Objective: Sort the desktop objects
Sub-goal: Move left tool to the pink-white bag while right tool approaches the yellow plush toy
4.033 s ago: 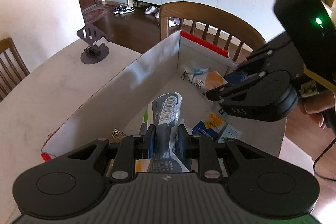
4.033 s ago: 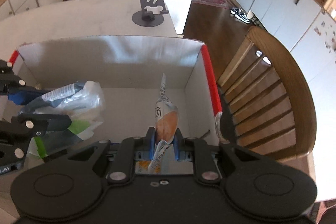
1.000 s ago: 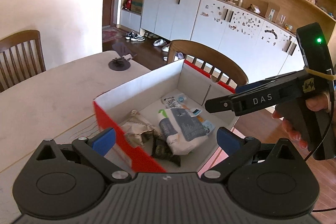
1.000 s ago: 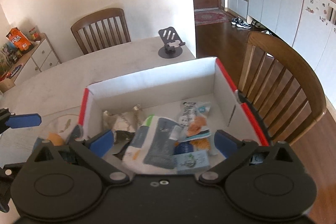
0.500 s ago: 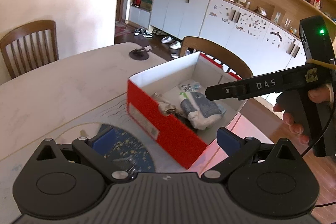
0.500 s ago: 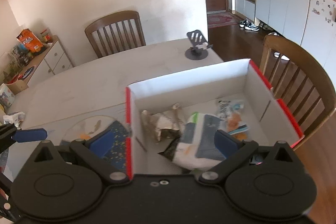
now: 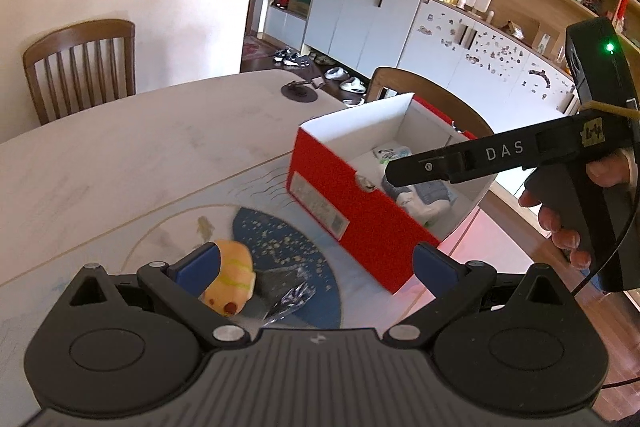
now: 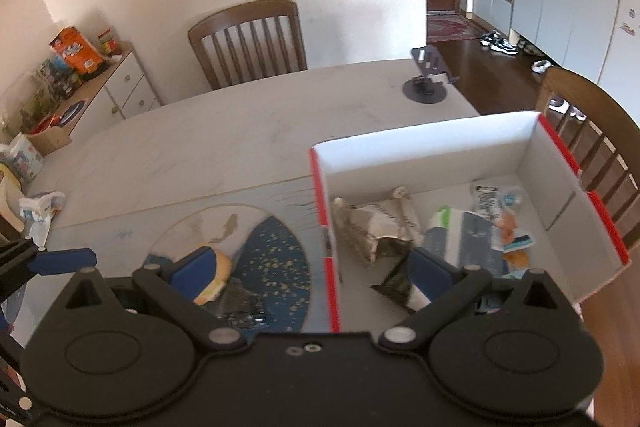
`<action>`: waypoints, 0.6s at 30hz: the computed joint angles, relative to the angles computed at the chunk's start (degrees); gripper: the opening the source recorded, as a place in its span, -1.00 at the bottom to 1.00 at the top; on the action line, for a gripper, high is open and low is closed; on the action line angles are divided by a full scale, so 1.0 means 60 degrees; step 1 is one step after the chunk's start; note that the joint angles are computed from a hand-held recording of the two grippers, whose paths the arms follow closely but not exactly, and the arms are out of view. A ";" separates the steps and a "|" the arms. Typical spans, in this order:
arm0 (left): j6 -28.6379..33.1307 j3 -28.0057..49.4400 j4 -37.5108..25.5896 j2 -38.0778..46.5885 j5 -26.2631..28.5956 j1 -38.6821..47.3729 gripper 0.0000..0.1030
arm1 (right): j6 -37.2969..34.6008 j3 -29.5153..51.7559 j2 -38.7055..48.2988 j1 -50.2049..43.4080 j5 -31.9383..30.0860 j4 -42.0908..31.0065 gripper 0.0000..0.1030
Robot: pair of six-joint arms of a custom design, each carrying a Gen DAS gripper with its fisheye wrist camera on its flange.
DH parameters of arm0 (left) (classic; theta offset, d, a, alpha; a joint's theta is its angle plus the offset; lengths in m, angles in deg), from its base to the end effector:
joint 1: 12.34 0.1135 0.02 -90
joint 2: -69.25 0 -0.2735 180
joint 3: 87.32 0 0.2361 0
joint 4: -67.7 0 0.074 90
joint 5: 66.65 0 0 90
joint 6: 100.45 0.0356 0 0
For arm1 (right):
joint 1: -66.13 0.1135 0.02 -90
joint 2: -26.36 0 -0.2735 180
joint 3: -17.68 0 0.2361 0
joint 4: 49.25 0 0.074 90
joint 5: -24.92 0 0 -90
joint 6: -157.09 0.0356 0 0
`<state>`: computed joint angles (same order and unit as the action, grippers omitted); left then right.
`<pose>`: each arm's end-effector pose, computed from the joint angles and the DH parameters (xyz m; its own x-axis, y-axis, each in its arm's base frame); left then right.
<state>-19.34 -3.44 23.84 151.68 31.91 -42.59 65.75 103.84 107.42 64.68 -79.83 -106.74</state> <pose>0.2570 -0.1560 0.3169 -0.6673 0.2122 -0.7140 0.4959 0.8418 -0.2133 0.2790 0.0020 0.3188 -0.7887 -0.0027 -0.6148 -0.1493 0.9709 0.1874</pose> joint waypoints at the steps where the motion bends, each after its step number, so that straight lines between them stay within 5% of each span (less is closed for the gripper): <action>1: 0.0034 -0.0104 0.0026 -0.0067 0.0030 0.0081 1.00 | 0.0042 0.0029 0.0041 0.0120 0.0049 0.0002 0.99; 18: 0.0675 -0.2193 0.0426 -0.0989 0.1009 0.1746 1.00 | 0.1191 0.0391 0.1092 0.2032 0.0739 0.0338 0.99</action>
